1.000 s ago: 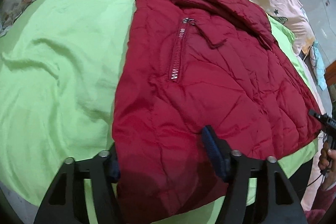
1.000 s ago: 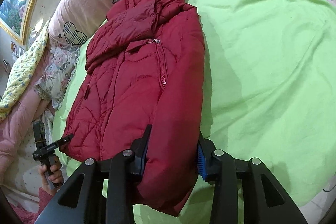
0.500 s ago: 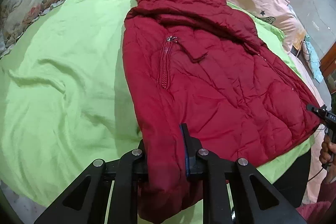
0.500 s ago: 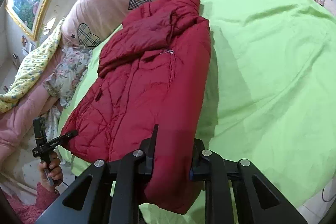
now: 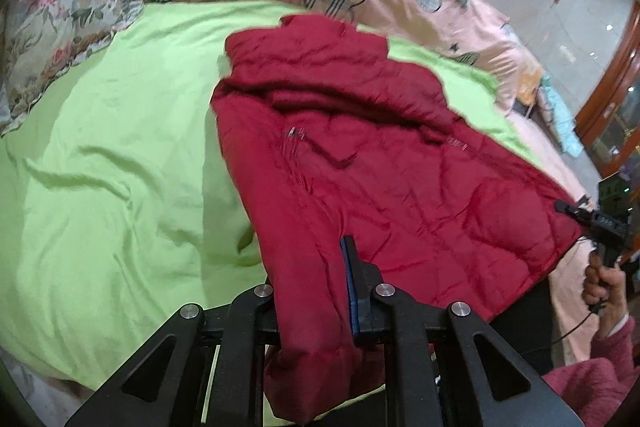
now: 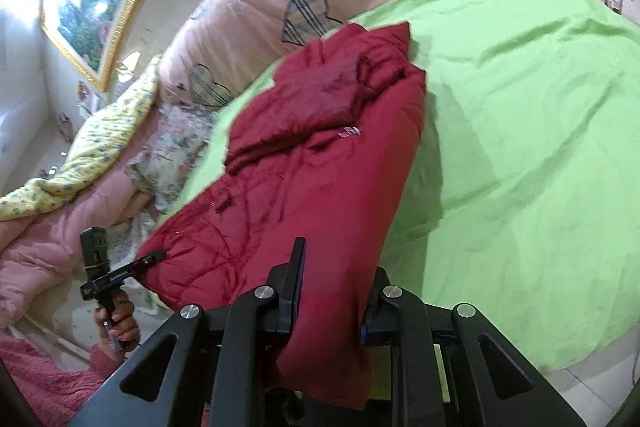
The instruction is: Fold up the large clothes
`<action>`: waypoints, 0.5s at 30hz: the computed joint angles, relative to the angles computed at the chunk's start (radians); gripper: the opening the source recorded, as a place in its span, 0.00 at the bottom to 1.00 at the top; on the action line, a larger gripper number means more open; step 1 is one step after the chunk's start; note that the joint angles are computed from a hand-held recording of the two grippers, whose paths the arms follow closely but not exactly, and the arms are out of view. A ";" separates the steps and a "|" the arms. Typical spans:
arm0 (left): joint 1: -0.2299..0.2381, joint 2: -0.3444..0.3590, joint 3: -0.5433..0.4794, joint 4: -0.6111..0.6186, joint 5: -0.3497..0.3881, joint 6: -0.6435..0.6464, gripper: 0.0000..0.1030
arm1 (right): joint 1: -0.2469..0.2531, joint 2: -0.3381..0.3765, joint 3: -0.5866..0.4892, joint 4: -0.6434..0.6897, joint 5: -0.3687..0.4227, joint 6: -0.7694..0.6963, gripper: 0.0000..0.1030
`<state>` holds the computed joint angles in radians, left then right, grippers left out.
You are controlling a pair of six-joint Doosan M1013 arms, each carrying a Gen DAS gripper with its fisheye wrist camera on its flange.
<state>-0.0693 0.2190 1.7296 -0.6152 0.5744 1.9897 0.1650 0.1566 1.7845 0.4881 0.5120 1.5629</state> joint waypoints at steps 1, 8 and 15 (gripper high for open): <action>0.006 -0.006 0.005 -0.030 -0.004 0.027 0.14 | -0.004 -0.006 0.005 0.036 -0.007 -0.032 0.18; 0.020 -0.010 -0.005 -0.097 -0.061 0.077 0.14 | -0.029 -0.009 -0.009 0.202 -0.045 -0.192 0.18; 0.014 0.004 -0.018 -0.156 -0.127 0.073 0.14 | -0.028 0.017 -0.046 0.299 -0.088 -0.308 0.18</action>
